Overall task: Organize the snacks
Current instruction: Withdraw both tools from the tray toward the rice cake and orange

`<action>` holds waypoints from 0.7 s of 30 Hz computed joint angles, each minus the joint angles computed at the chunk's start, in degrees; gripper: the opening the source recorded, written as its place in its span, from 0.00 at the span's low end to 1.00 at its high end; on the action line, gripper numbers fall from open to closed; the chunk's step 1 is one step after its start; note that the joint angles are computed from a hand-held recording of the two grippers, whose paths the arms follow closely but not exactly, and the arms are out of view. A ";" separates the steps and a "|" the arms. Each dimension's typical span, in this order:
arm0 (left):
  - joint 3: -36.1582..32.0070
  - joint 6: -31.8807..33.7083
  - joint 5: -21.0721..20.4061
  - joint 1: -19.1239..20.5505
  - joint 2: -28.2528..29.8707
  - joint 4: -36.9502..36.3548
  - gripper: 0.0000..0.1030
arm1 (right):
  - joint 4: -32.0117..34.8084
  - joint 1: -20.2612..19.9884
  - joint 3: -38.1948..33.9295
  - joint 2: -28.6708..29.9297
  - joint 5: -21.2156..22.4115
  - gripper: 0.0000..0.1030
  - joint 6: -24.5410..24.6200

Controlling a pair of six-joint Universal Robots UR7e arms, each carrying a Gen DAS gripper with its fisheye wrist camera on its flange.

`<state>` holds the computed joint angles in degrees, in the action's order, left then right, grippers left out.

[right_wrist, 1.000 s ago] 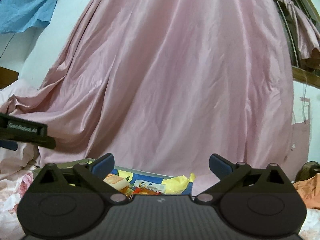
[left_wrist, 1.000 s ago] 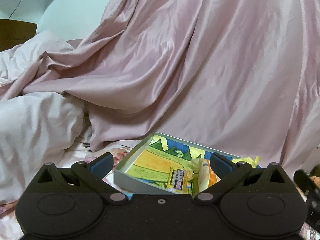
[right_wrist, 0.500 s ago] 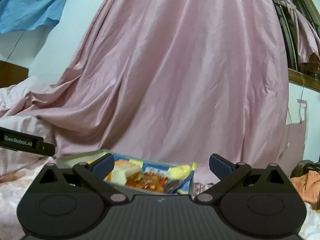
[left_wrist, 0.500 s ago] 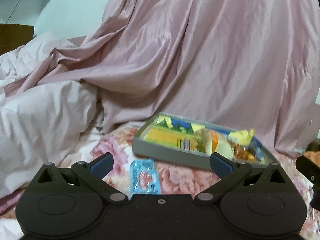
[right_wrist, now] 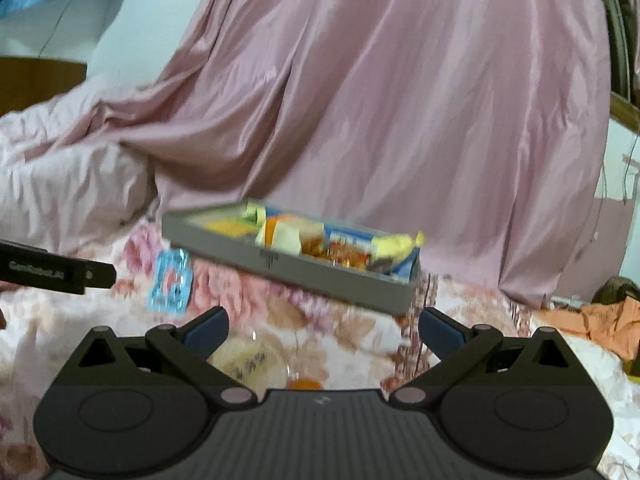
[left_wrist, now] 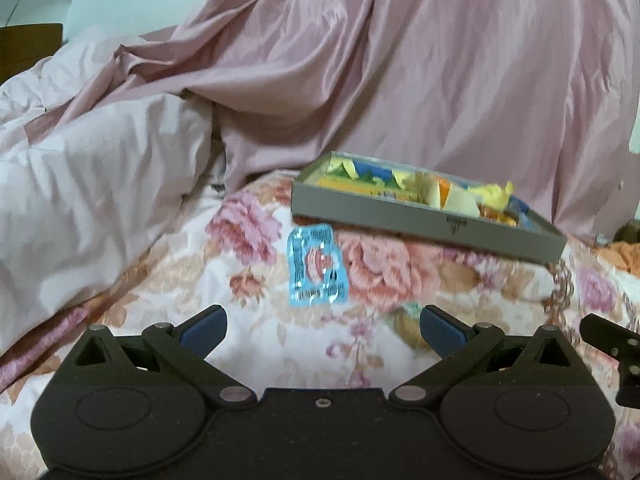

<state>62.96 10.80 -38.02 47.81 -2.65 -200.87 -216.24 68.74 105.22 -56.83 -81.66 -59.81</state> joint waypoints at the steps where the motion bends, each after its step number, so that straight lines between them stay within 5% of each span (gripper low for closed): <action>1: 0.37 -0.18 -0.05 0.03 -0.20 0.69 0.99 | 0.76 0.19 -0.03 -0.04 -1.08 1.00 -0.41; 9: 1.27 0.43 -1.22 0.15 -0.45 5.76 0.99 | 9.78 1.86 -2.60 0.71 -12.15 1.00 -1.64; 21: -0.51 -1.17 -2.30 1.09 -0.07 13.67 0.99 | 17.07 2.81 -6.87 2.13 -18.98 1.00 0.60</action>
